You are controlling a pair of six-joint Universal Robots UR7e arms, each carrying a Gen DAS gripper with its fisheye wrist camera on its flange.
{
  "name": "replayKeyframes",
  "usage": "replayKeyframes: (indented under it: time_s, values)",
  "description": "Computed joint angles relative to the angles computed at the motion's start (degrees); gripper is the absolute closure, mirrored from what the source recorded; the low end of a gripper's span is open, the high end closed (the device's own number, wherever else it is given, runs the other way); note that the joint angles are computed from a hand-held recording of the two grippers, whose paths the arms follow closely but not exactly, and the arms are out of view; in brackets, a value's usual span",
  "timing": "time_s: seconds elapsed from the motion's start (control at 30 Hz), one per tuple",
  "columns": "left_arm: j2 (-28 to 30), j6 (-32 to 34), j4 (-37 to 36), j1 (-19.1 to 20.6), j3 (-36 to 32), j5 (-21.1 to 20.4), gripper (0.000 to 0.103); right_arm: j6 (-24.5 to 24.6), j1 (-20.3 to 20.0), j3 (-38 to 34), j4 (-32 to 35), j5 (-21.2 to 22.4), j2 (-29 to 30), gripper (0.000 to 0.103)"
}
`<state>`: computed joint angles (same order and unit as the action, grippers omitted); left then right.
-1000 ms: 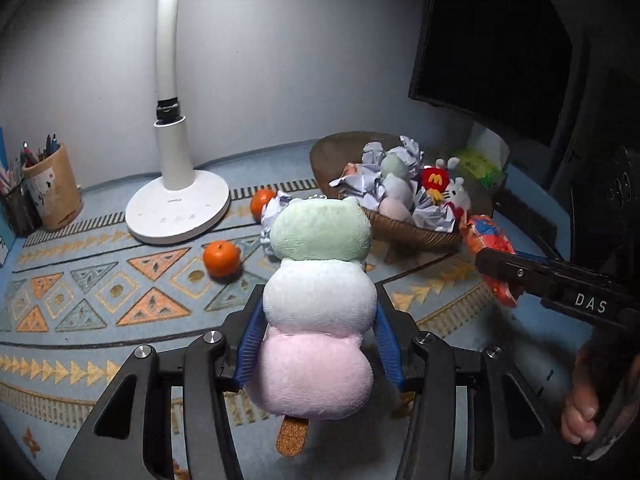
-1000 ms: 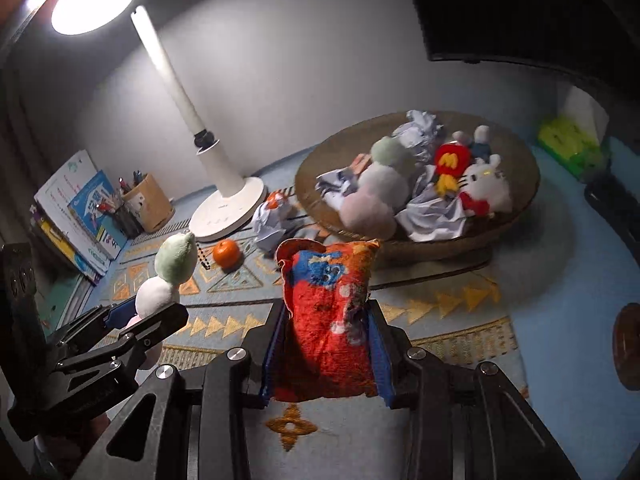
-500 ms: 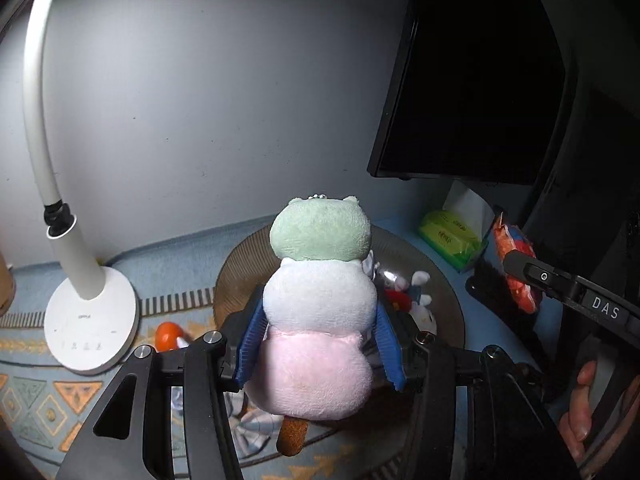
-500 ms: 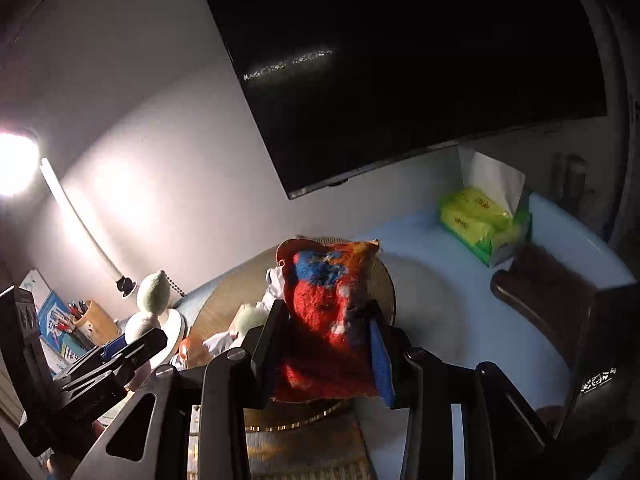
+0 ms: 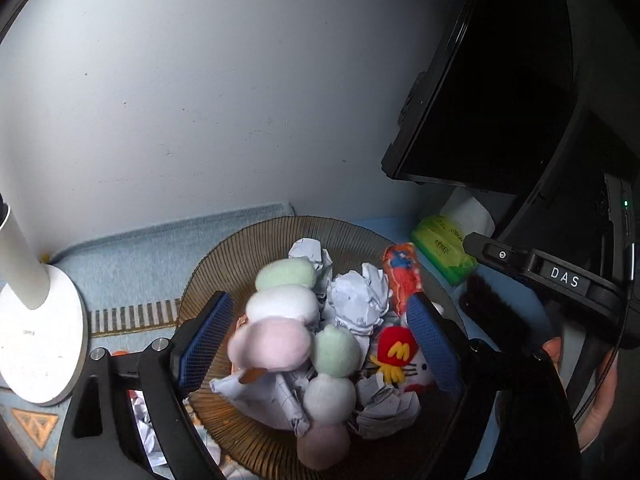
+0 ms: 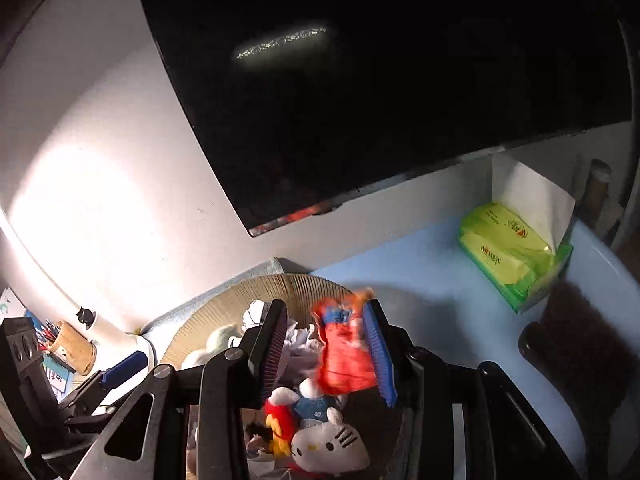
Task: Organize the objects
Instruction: 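Carry the dango plush and red snack bag over the brown bowl and open both tools, then withdraw both open tools from the bowl back over the desk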
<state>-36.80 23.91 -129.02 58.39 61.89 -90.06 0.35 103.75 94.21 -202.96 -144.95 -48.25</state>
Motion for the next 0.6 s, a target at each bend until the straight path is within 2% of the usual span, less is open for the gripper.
replayKeyframes:
  time_s: [0.1, 0.27, 0.37, 0.53, 0.6]
  values:
    - [-2.4, -1.5, -0.7, 0.6, 2.1, -0.7, 0.015, -0.4, 0.9, 2.5, -1.9, 1.4, -0.4, 0.065]
    - [-5.5, -2.3, -2.0, 1.3, 2.6, -0.7, 0.015, 0.7, 4.0, 4.6, -1.1, 2.0, 0.1, 0.065]
    - [-9.1, -0.4, -2.3, 1.5, 4.7, -0.8, 0.015, -0.1, 6.7, 5.3, -1.9, 2.5, 1.0, 0.065]
    - [-17.0, 4.2, -8.6, 1.4, 12.6, 5.2, 0.015, -1.7, 11.0, 3.9, -1.7, 2.7, 4.3, 0.063]
    - [-19.4, 5.3, -9.5, 2.1, 14.8, 7.2, 0.015, -0.7, 11.8, 3.8, -1.4, 4.4, 5.5, 0.054]
